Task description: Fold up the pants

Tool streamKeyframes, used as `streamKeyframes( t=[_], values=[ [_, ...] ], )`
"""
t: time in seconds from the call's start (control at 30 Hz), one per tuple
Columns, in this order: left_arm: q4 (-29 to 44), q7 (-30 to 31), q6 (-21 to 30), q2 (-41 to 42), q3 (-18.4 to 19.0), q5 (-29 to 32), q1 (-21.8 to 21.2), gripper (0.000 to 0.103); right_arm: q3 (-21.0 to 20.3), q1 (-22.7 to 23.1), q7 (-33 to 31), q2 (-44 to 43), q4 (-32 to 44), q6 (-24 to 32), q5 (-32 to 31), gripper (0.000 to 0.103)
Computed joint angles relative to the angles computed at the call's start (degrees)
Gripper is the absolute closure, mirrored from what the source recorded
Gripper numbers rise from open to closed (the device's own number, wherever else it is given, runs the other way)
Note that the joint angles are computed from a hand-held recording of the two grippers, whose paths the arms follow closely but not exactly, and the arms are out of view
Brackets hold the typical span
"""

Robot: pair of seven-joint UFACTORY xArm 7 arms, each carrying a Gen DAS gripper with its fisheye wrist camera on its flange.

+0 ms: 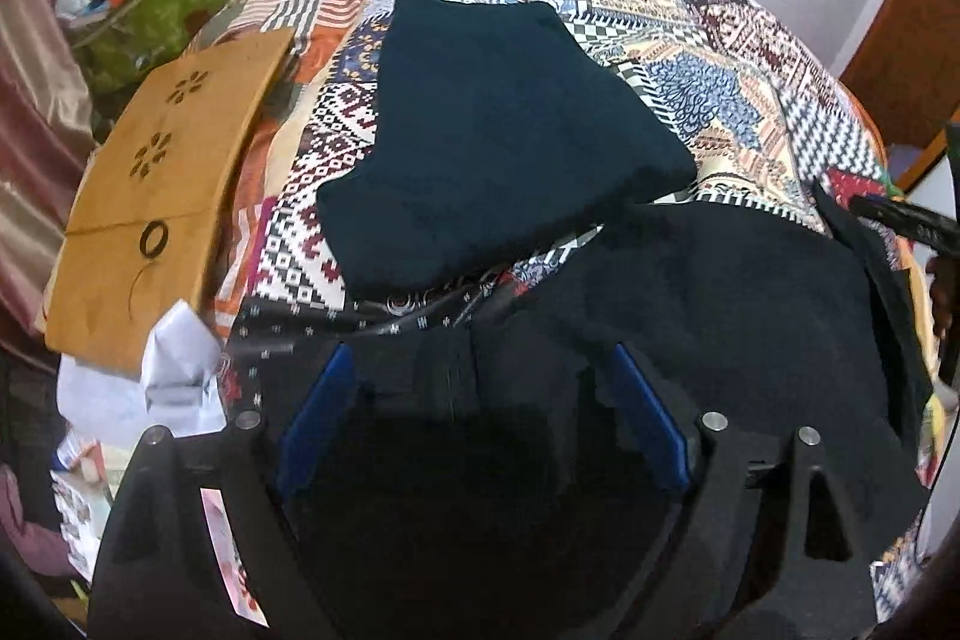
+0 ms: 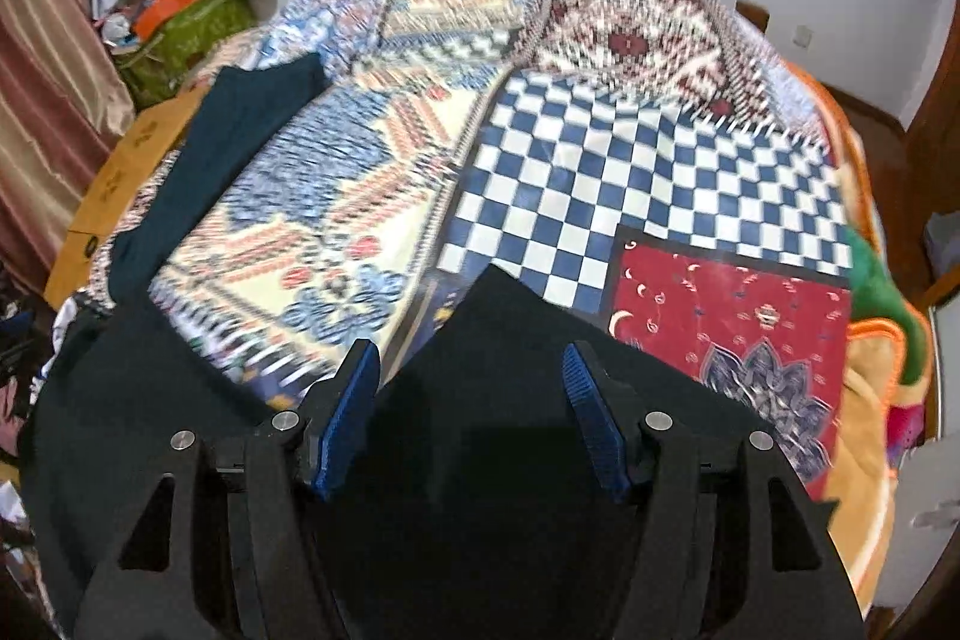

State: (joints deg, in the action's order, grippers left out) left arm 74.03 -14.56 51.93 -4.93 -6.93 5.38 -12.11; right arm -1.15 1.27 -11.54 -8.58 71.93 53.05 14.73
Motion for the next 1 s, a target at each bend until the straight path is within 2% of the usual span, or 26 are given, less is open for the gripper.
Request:
streamKeyframes(
  t=[0.1, 0.13, 0.17, 0.2, 0.27, 0.33, 0.37, 0.53, 0.7, 0.83, 0.87, 1.0],
  values=[
    [1.2, 0.0, -0.3, 1.9, -0.1, 0.9, -0.2, 0.016, -0.1, -0.2, 0.1, 3.5, 2.0, 0.4, 0.2, 0.043],
    [1.5, 0.0, -0.4, 2.5, 0.0, 0.7, -0.2, 0.016, -0.2, -0.3, -0.2, 4.7, 2.9, 1.4, 1.3, 0.048],
    [1.7, -0.2, -0.4, 2.9, 0.0, 0.5, -0.3, 0.016, -0.3, -0.5, -0.9, 5.8, 3.5, 2.2, 2.9, 0.06],
    [1.8, -0.4, -0.4, 3.3, 0.0, 0.4, -0.3, 0.016, -0.1, -0.6, -1.1, 6.5, 3.5, 2.5, 3.6, 0.063],
    [2.2, -0.8, 0.0, 4.0, 0.0, 0.8, -0.6, 0.016, 0.5, -0.6, -3.0, 6.2, 2.0, -0.5, 3.2, 0.075],
    [2.8, -1.4, 0.6, 4.5, -0.2, 1.7, -1.0, 0.016, 0.4, -0.8, -3.0, 6.0, 1.8, -0.7, 3.6, 0.086],
    [3.0, -1.5, 0.8, 4.6, -0.2, 1.9, -1.2, 0.016, 0.4, -1.0, -3.0, 6.1, 2.0, -0.6, 3.9, 0.088],
    [3.9, -1.9, 1.9, 3.7, -0.8, 2.2, -2.3, 0.016, -0.8, -2.2, -4.4, 3.3, 1.1, -0.4, 6.2, 0.09],
    [5.3, -3.3, 3.3, 3.2, -1.8, 2.3, -3.7, 0.015, -3.8, -3.5, -6.4, -7.0, -2.9, -1.1, 8.1, 0.09],
    [7.0, -3.8, 4.7, 4.3, -2.9, 1.9, -5.4, 0.013, -6.7, -4.0, -7.6, -11.4, -1.4, -0.8, 8.0, 0.09],
    [7.6, -4.0, 5.3, 4.8, -3.2, 2.2, -6.0, 0.013, -7.3, -5.3, -8.8, -13.4, -1.2, -0.1, 8.5, 0.09],
    [10.0, -3.5, 7.7, 7.3, -4.9, 3.9, -9.3, 0.013, -9.7, -4.6, -9.5, -15.8, 0.0, -1.6, 8.0, 0.09]
  ],
)
